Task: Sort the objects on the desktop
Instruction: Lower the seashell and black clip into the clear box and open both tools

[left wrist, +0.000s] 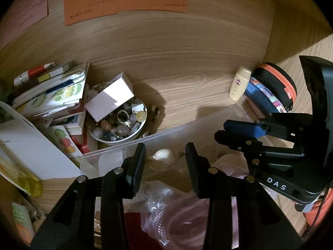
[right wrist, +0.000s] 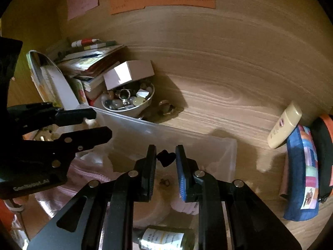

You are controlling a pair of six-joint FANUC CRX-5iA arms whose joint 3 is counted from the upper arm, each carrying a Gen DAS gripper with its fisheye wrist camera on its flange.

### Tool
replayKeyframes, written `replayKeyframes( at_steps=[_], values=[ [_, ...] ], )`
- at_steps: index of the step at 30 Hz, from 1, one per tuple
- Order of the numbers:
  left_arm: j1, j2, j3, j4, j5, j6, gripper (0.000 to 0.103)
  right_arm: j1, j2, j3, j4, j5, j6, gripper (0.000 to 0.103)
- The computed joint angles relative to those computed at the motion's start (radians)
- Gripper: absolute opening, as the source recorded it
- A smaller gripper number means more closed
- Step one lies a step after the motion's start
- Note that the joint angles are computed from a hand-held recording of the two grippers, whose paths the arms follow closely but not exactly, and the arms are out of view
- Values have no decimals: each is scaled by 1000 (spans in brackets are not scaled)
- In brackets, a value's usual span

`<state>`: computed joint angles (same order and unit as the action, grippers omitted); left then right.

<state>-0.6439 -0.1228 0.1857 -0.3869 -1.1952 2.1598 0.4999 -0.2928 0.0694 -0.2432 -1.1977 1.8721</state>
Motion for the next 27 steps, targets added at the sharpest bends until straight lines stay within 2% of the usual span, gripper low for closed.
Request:
replayKeyframes(
  at_steps=[5, 7, 9, 11, 15, 16, 18, 20, 22, 23, 24, 27],
  values=[
    [0, 5, 9, -5, -5, 1, 39, 8, -4, -2, 11, 2, 2, 17],
    [-4, 2, 10, -10, -7, 2, 41, 14, -12, -8, 23, 8, -2, 21],
    [-11, 2, 17, -13, -15, 3, 47, 21, -22, -16, 40, 20, -18, 36],
    [-21, 0, 23, -26, -19, 8, 53, 28, -40, -29, 58, 41, -33, 43],
    [-46, -12, 33, -51, -26, 21, 59, 25, -63, -27, 62, 43, -46, 45],
    [-61, -15, 40, -67, -35, 35, 64, 27, -69, -27, 66, 43, -51, 46],
    [-82, -25, 44, -91, -41, 55, 72, 33, -89, -34, 84, 50, -68, 55],
    [-114, -39, 49, -129, -54, 86, 81, 30, -107, -35, 87, 48, -77, 59],
    [-143, -45, 59, -164, -76, 105, 85, 12, -113, -18, 63, 22, -70, 63],
    [-161, -49, 63, -185, -89, 117, 88, -2, -115, -5, 44, 2, -67, 68],
    [-180, -52, 67, -208, -106, 129, 89, -17, -116, 8, 21, -19, -63, 74],
    [-235, -62, 80, -274, -165, 171, 91, -71, -131, 35, -53, -72, -60, 83]
  ],
)
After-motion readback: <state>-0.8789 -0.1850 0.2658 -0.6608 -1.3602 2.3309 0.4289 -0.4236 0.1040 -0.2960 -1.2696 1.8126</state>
